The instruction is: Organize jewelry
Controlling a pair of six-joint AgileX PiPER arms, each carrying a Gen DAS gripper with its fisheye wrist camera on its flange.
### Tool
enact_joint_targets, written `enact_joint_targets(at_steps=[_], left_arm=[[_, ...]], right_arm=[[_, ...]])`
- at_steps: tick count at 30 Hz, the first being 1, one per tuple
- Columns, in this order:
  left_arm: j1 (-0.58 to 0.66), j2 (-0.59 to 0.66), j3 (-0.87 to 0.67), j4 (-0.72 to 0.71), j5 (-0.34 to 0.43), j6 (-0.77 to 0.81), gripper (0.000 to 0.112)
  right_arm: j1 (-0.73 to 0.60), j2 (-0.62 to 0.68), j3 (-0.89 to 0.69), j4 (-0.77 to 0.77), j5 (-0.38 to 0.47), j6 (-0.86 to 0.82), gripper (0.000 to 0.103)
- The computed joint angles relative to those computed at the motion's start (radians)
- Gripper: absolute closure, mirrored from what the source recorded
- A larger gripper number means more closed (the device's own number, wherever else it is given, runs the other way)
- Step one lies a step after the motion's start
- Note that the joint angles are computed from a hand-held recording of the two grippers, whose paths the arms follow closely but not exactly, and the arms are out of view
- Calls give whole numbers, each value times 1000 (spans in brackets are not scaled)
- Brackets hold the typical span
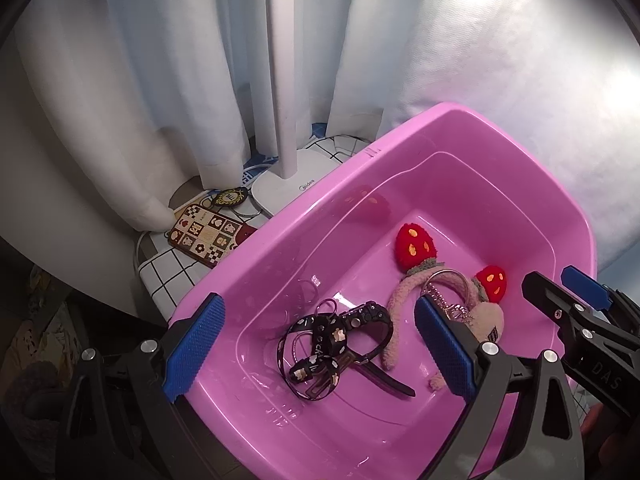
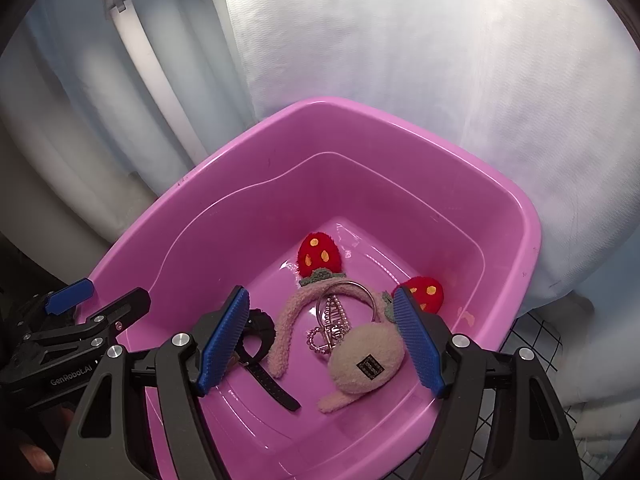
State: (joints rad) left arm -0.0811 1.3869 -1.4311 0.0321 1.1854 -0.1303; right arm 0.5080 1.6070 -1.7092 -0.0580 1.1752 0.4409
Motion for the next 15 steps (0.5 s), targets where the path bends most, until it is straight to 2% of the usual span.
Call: enact_joint_targets(at_steps=[15], left_arm=[[2,-5,11,2,-21,3,18]], right_arm=[[5,6,-6,-10,3,5,32]])
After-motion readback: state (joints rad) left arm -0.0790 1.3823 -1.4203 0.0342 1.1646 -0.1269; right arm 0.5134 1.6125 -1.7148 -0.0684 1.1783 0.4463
